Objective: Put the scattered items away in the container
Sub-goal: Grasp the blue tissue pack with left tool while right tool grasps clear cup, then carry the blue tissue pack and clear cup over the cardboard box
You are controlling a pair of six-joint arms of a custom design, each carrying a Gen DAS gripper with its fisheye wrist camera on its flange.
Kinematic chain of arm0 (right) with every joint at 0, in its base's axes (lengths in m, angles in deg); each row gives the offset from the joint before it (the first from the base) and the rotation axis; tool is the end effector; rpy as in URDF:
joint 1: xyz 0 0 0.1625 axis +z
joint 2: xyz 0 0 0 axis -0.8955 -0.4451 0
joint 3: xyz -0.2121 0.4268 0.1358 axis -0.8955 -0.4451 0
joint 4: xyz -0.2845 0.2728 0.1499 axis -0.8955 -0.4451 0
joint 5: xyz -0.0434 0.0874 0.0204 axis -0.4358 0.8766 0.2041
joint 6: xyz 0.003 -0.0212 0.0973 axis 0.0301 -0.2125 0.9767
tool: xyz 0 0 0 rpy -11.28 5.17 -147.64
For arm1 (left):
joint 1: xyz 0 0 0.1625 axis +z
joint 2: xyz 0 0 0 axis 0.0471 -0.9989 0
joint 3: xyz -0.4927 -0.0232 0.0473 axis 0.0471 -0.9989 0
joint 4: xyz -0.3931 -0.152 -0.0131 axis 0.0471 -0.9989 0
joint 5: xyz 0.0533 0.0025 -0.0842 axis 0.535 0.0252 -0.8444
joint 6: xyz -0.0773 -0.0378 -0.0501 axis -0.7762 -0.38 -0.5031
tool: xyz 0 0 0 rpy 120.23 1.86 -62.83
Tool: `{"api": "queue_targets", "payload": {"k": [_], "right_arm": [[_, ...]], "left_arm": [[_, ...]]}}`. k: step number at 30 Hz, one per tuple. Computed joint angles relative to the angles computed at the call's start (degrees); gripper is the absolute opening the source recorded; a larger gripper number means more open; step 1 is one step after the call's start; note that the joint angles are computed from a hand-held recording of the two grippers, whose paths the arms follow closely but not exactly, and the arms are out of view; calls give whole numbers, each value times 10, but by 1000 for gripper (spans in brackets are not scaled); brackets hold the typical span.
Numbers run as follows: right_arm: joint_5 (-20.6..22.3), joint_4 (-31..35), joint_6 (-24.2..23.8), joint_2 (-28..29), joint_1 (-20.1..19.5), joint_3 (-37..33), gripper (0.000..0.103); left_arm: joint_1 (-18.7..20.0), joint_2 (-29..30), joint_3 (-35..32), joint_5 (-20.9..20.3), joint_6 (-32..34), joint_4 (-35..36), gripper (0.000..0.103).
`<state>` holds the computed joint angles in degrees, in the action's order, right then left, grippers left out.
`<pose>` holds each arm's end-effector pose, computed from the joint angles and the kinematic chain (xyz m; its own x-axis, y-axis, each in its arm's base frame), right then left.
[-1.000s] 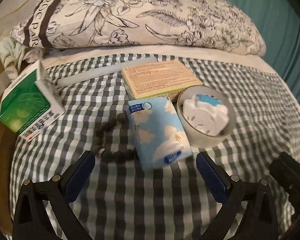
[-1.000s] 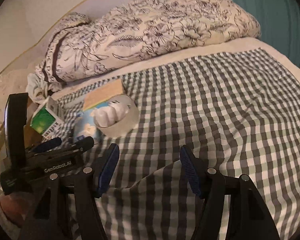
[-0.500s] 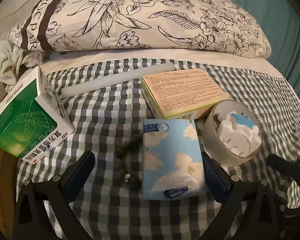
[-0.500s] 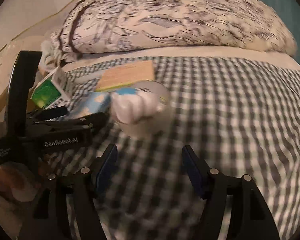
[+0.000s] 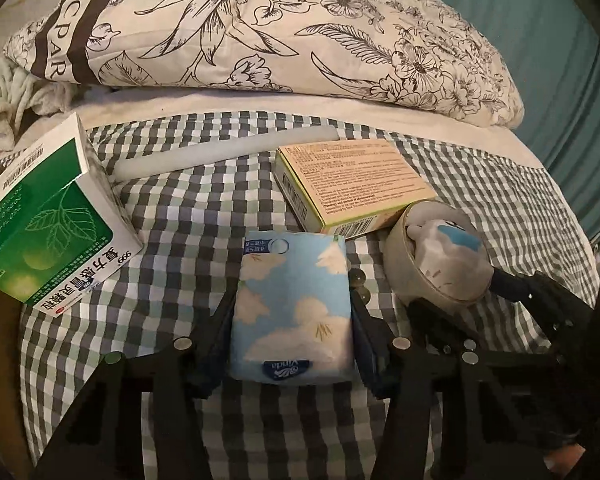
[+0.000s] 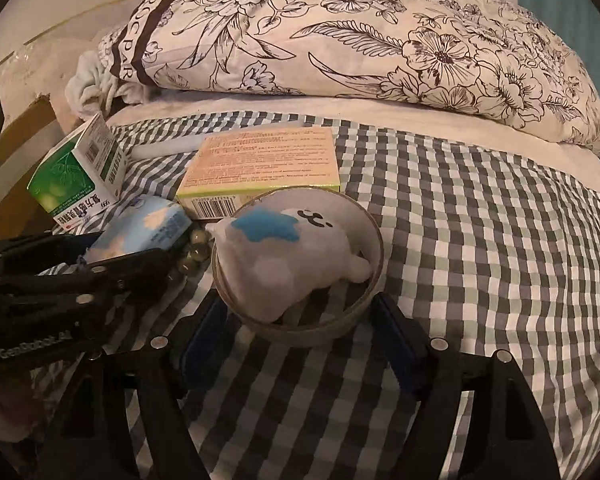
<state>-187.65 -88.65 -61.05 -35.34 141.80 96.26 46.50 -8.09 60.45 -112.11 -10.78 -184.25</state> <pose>-0.0442 -0.7676 0.2858 -0.6734 -0.4231 0.6063 -0.6651 0.7048 -0.2469 -0.3822 -0.7597 -0.0953 -0.8066 -0.0049 -0.5910 0.3326 0.8228 -0.4608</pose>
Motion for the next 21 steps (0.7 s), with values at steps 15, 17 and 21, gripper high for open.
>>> {"api": "queue_targets", "payload": {"k": [15, 17, 21], "right_arm": [[61, -43, 13, -13, -9, 21, 78], [73, -40, 21, -24, -10, 28, 78], [85, -54, 21, -47, -9, 49, 78]], "left_arm": [[-10, -31, 55, 18, -24, -40, 54], [-13, -37, 64, 22, -28, -42, 54], [-20, -48, 83, 29, -38, -53, 54]]}}
